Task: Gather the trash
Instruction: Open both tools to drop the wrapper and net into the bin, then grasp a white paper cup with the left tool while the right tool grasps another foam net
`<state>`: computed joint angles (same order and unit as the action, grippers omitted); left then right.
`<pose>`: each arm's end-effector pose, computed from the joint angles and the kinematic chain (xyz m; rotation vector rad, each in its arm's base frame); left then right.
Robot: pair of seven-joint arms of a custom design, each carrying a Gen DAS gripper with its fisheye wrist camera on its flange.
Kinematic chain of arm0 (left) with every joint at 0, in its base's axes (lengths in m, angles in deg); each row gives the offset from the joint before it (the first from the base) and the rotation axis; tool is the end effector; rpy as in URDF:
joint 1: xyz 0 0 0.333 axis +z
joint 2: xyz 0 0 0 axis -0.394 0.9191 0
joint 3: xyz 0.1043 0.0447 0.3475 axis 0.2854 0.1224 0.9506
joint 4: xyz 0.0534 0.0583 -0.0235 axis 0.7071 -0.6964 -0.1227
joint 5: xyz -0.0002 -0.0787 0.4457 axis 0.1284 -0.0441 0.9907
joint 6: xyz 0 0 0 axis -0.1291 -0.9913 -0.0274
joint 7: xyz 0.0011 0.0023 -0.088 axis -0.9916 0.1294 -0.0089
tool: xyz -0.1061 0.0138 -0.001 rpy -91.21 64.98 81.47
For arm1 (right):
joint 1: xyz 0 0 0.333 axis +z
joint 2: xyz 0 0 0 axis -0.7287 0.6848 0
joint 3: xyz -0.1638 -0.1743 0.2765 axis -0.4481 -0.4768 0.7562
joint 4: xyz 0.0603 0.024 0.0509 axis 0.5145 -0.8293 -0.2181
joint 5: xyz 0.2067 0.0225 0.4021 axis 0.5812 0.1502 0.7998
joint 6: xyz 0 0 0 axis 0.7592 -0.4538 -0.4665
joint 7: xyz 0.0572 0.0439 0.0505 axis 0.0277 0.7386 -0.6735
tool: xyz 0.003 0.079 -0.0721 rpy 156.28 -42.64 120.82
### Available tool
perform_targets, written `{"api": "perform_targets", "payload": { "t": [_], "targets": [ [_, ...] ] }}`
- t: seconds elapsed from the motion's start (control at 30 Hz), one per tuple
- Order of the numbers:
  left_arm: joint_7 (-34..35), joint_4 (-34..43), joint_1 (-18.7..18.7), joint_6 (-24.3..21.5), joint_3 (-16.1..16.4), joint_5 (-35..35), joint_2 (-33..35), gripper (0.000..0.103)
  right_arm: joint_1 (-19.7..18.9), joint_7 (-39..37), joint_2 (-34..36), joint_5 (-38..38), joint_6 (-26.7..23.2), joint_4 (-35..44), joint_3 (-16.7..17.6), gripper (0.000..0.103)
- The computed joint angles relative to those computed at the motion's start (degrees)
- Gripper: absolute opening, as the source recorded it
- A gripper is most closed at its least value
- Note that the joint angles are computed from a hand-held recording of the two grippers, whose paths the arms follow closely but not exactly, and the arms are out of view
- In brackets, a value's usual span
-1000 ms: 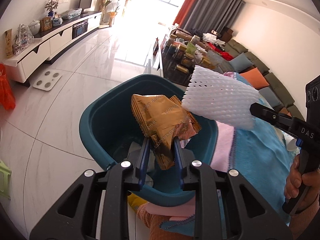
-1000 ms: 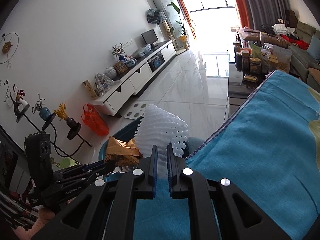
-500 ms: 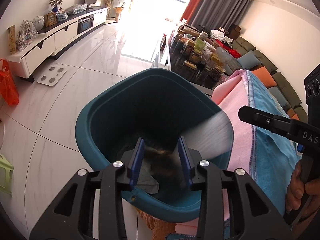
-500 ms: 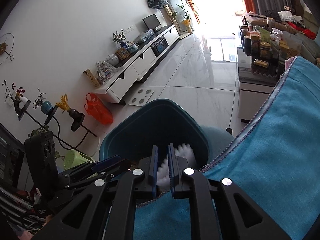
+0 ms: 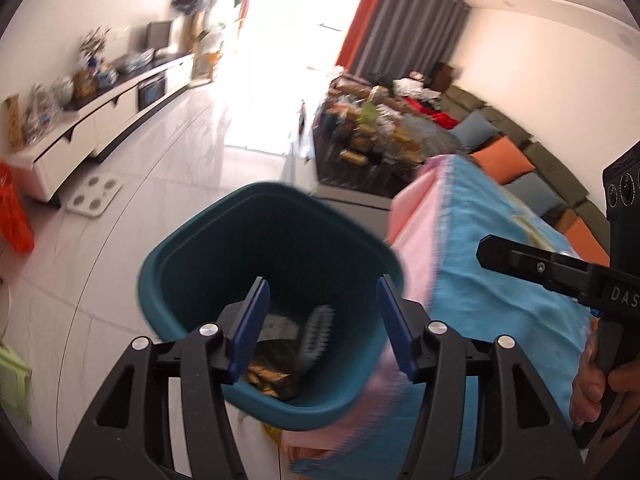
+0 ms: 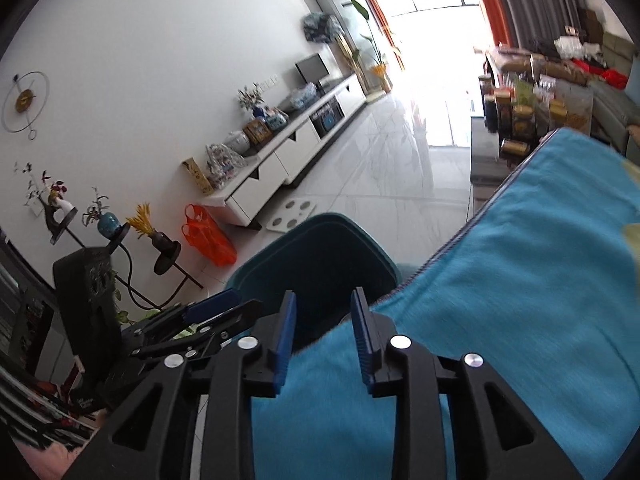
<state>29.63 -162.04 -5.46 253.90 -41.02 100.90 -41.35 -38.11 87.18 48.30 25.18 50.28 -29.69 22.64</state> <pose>0.4702 -0.0592 0.4660 -2.1775 1.0846 -0.8444 0.6553 0.1839 0.5239 -2.1592 0.7062 0.2473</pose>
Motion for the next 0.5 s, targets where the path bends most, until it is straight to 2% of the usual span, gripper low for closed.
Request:
{"api": "perform_targets", "payload": {
  "t": [0.1,0.27,0.4,0.5],
  "targets": [
    [-0.46,2.17,0.32,2.11,-2.13,2.33,0.59,0.061,-1.55,-2.84,-1.82,2.05,-0.53,-1.17,-1.12,0.034],
    [1.63,7.53,-1.33,4.31,-4.45,4.3,4.76,0.065,-4.54,-5.41,-3.85,5.1,-1.19,-2.2,-3.76,0.038],
    [3.73,13.68,-4.61,5.03,-5.18,6.76,10.72,0.067,-6.96,-5.45,-4.41,6.72,-0.93,-2.67,-5.58,0.04],
    [5.85,17.38,-8.64,4.83,-3.74,7.19,14.86,0.069,-8.83,-5.24,-4.41,7.59,-0.1,-2.75,-6.69,0.044]
  ]
}}
